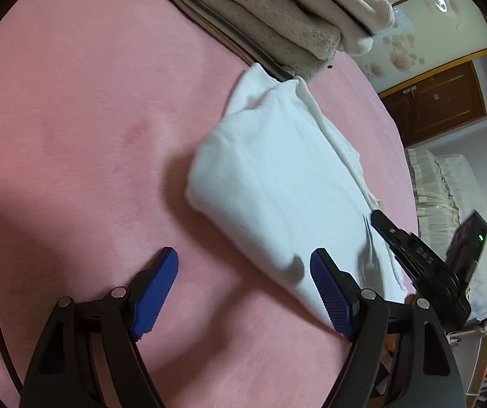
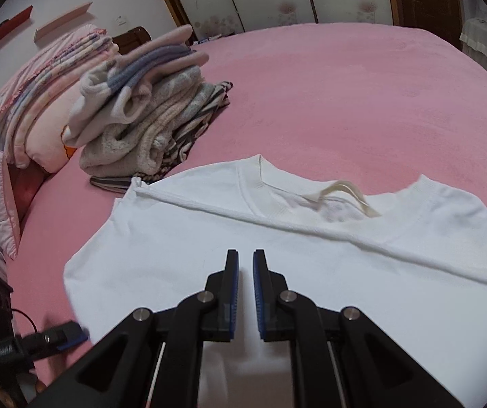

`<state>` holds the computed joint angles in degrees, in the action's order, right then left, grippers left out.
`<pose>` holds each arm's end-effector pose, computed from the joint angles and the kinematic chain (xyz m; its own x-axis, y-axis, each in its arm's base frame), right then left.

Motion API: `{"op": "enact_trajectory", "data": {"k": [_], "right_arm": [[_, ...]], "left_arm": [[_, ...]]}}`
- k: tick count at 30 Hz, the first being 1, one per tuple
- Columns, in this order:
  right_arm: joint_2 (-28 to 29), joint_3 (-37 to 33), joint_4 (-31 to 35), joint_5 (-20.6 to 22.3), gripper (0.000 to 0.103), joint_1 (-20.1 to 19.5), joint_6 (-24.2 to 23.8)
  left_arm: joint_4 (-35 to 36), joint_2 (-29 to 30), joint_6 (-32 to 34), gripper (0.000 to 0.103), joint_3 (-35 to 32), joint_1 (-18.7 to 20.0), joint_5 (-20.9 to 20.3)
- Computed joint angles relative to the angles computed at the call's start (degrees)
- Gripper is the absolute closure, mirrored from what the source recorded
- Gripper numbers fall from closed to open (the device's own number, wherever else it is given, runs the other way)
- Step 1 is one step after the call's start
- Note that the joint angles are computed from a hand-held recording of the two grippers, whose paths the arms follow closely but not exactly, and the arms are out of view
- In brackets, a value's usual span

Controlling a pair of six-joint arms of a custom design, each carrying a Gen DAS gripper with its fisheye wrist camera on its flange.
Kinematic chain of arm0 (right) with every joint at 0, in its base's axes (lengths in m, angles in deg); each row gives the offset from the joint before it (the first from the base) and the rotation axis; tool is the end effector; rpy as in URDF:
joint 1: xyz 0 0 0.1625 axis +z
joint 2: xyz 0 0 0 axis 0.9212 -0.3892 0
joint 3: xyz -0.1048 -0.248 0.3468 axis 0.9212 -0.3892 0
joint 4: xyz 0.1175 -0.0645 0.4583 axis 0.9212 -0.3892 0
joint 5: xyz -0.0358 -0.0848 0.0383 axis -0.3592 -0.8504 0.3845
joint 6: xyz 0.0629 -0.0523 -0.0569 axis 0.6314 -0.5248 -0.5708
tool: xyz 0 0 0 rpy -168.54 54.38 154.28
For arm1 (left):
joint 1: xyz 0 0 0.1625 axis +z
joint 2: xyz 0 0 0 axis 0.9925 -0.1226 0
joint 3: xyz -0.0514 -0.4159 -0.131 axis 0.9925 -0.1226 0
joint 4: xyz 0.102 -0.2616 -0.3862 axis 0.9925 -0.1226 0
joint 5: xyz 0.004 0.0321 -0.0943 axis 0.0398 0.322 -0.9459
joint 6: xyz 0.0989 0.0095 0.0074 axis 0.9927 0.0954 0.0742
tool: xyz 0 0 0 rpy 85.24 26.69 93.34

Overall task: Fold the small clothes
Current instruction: 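Open both tools and release the folded hem, then grasp the edge of the folded sweatshirt with the left tool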

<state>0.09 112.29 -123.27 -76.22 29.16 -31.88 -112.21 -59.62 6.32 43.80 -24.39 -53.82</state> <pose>0.1811 -0.8067 0.3011 -0.8905 -0.0486 0.4524 -0.2833 0.8373 -0.4677 -0.2662 -0.7657 0.0995 -0.9726 -0.2176 -0.0813 -0.1519 0.8605 -0.4862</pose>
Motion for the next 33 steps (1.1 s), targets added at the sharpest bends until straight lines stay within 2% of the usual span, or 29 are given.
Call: {"op": "enact_trajectory", "data": {"k": [3, 5, 8, 13, 16, 18, 21, 24, 29, 33], "right_arm": [[2.17, -2.85, 1.11, -3.56, 0.095, -0.34, 0.52], [2.58, -3.92, 1.31, -3.31, 0.100, -1.00, 1.62], [2.47, -4.29, -0.96, -4.27, 0.100, -1.19, 1.78], [-1.35, -0.78, -3.92, -2.74, 0.100, -0.92, 1.28], [-5.52, 4.02, -6.35, -2.26, 0.099, -0.58, 1.16], [-8.85, 8.00, -8.10, -1.11, 0.099, -0.76, 1.69], [-12.36, 12.91, -10.40, -1.88, 0.099, -0.92, 2.91], [-13.94, 16.48, -12.93, -4.09, 0.099, -0.64, 3.33], [-14.31, 20.16, -15.55, -4.54, 0.099, 0.40, 2.87], [-13.51, 22.10, -18.60, -5.05, 0.099, 1.82, 0.07]], "left_arm": [[-1.37, 0.71, 0.98, 0.024, -0.57, 0.32, -0.90], [-2.18, 1.72, 1.32, 0.024, -1.54, 0.66, -1.31], [-4.51, 2.58, 1.58, 0.024, -2.47, 1.24, -2.20], [-7.80, 3.48, 0.60, 0.027, -3.75, 2.24, -3.91], [-8.04, 3.65, 0.76, 0.046, -4.02, 2.34, -3.19], [-8.04, 3.46, 0.41, 0.062, -3.83, 2.59, -3.23], [-8.51, 3.57, 0.48, 0.070, -3.88, 3.03, -3.80], [-8.60, 3.61, 3.16, 0.078, -3.66, 1.92, -0.36], [-11.96, 3.31, 9.44, 0.082, -2.61, -1.70, 8.34], [-14.51, 3.74, 14.03, 0.082, -2.99, -4.14, 12.73]]}}
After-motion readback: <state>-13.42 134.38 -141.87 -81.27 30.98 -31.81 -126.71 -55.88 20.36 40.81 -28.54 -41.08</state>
